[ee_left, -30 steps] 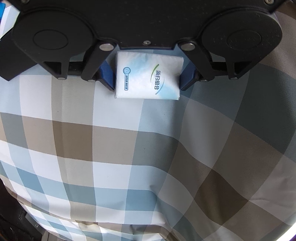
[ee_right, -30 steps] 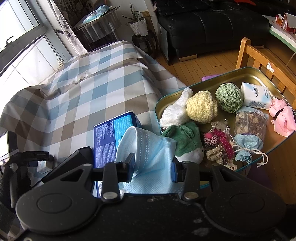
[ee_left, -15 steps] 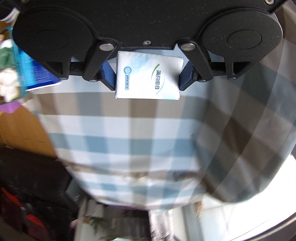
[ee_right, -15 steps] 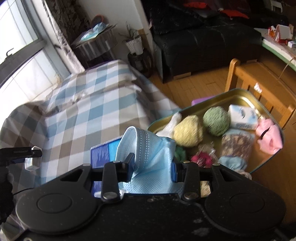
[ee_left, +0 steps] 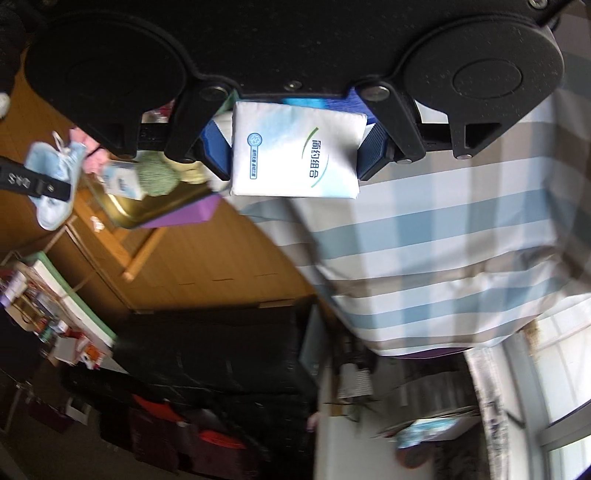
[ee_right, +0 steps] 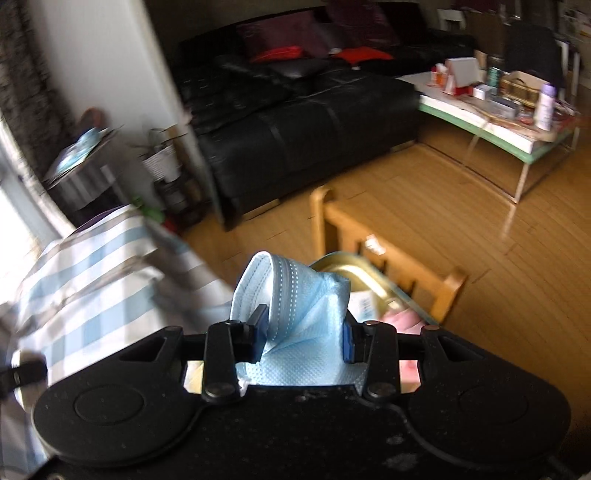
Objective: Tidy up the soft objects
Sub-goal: 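Carry the tissue pack with the left tool while the right tool carries the mask to the tray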
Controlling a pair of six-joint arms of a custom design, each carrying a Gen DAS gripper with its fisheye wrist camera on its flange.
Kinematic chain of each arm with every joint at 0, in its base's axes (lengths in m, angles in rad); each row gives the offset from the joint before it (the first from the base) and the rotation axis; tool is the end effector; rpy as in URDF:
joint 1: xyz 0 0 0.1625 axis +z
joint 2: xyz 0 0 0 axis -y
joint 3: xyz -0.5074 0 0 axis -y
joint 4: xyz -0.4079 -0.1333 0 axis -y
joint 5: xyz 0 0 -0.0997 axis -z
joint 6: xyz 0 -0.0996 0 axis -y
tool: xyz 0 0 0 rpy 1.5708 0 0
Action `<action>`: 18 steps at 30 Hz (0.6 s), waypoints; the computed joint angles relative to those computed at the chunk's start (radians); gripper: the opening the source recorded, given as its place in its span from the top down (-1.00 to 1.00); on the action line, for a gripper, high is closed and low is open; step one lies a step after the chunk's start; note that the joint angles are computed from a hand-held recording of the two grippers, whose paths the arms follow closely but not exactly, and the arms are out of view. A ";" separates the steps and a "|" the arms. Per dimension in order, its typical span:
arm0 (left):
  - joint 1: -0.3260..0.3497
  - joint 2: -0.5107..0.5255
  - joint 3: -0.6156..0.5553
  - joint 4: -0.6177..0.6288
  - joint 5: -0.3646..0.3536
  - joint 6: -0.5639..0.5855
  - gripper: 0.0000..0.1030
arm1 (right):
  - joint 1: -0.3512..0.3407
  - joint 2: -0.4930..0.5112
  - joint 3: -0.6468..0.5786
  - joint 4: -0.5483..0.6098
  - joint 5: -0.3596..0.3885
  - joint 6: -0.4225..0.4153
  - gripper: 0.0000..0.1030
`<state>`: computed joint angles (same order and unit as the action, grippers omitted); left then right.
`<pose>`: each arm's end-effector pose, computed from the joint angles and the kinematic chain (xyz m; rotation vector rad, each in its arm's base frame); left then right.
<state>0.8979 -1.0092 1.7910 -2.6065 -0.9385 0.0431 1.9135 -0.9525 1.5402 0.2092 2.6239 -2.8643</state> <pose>-0.2713 -0.6487 0.2519 0.7966 2.4342 -0.5698 0.2446 -0.5463 0.2449 -0.4244 -2.0952 1.1761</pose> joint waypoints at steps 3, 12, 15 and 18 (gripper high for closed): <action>-0.023 0.038 0.001 0.002 -0.026 -0.002 -0.30 | -0.022 -0.004 -0.012 0.013 0.038 0.007 0.27; -0.068 0.140 0.001 0.005 -0.073 -0.011 -0.31 | -0.054 0.013 -0.029 0.100 0.075 0.094 0.27; -0.076 0.167 -0.004 0.006 -0.071 -0.018 -0.32 | -0.060 0.009 -0.026 0.110 0.065 0.124 0.27; -0.078 0.187 -0.010 0.010 -0.061 -0.028 -0.33 | -0.062 0.009 -0.025 0.135 0.043 0.159 0.27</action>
